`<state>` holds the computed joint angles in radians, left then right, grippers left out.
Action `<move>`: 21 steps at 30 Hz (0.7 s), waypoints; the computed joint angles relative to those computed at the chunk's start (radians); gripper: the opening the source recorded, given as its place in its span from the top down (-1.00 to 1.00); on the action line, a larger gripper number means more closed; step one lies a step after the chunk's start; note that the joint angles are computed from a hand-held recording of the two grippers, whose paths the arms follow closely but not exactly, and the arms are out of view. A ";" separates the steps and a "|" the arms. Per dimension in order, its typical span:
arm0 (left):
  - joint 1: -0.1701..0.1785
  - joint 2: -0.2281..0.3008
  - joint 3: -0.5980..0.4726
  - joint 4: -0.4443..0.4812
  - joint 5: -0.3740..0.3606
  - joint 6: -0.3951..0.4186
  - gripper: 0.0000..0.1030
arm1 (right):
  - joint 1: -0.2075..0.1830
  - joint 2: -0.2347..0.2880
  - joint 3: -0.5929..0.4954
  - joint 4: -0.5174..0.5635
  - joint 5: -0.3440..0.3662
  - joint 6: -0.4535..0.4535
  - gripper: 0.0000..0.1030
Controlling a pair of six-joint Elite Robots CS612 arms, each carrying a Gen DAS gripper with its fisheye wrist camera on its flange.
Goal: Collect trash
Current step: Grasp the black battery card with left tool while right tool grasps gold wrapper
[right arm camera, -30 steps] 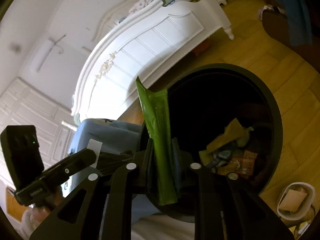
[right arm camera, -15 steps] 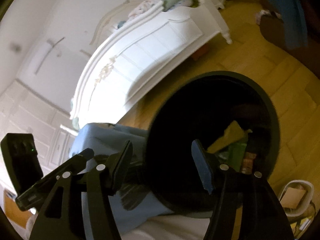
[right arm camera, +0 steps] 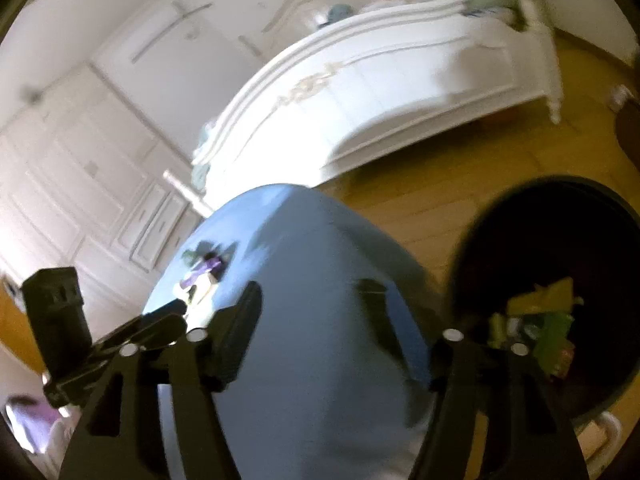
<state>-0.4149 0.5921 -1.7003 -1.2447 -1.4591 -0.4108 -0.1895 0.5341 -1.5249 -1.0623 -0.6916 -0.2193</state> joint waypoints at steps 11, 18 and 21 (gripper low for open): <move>0.058 0.031 -0.117 0.321 0.211 -0.166 -0.38 | 0.133 -0.070 0.067 0.114 -0.063 -0.262 -0.55; 0.064 0.033 -0.103 0.312 0.196 -0.142 -0.39 | 0.214 -0.099 0.135 0.088 -0.148 -0.265 -0.76; 0.062 0.025 -0.079 0.307 0.207 -0.124 -0.39 | 0.243 -0.118 0.179 0.091 -0.198 -0.223 -0.78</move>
<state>-0.3529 0.6171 -1.7797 -0.9380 -1.2520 -0.5352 0.0535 0.4163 -1.3462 -0.9710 -0.8901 -0.4428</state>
